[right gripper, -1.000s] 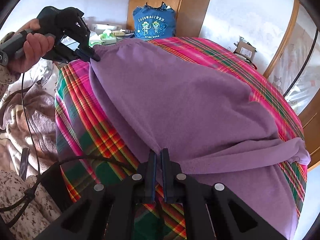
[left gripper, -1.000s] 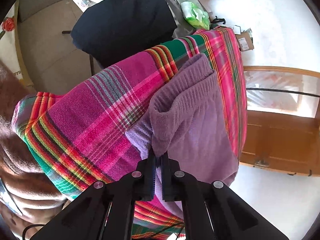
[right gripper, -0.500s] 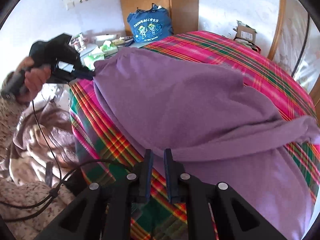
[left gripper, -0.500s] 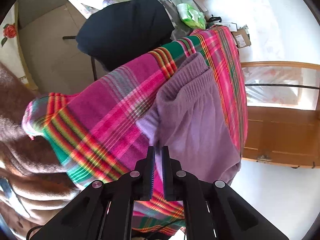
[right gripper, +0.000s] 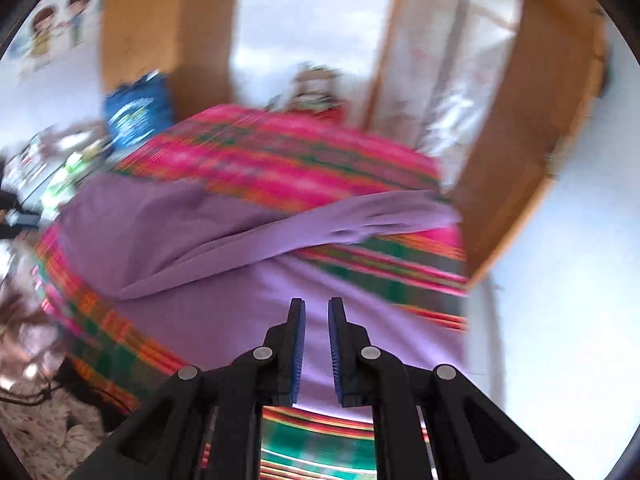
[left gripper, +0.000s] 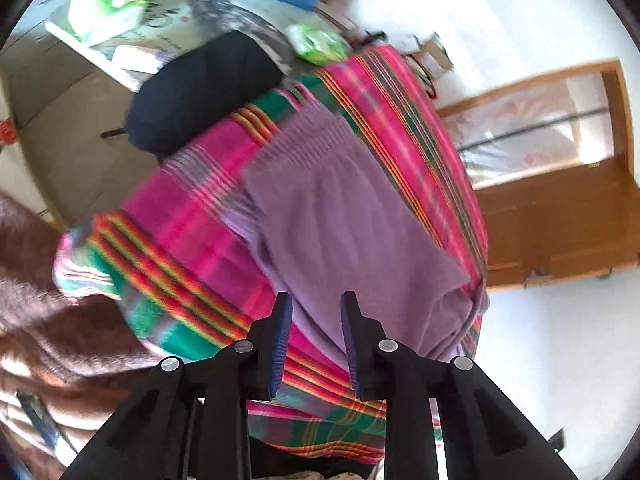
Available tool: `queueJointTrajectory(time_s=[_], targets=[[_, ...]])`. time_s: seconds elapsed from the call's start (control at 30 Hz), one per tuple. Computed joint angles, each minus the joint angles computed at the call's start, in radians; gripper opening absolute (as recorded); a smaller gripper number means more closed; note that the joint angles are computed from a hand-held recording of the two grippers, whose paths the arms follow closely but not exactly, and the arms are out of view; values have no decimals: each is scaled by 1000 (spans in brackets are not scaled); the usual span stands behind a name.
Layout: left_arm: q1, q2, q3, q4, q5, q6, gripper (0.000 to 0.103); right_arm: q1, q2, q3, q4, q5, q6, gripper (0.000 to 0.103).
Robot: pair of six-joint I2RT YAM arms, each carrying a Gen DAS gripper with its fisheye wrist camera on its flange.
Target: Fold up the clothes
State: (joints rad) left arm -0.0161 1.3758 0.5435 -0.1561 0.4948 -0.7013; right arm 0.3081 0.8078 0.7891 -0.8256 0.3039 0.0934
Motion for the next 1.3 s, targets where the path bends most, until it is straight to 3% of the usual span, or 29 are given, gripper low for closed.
queueJointTrajectory(time_s=[0.1, 0.27, 0.33, 0.5, 0.6, 0.8, 0.97, 1.3], targets=[[-128, 91, 18, 79, -40, 12, 26, -166, -93, -29, -20, -20, -39, 34], [-322, 166, 58, 176, -154, 56, 26, -415, -146, -254, 96, -163, -38, 36], [-397, 190, 90, 183, -215, 88, 26, -511, -138, -363, 203, -261, 7, 36], [-563, 267, 199, 169, -315, 186, 36, -565, 46, -453, 451, -368, 119, 36], [-630, 328, 265, 153, -372, 243, 36, -460, 97, -441, 546, -338, 179, 36], [-704, 418, 347, 153, -472, 320, 36, -365, 417, -237, 693, -331, 178, 36], [-697, 485, 425, 147, -468, 366, 36, -330, 665, -33, 731, -353, 188, 36], [-697, 540, 489, 133, -431, 383, 36, -283, 970, 313, 648, -325, 265, 36]])
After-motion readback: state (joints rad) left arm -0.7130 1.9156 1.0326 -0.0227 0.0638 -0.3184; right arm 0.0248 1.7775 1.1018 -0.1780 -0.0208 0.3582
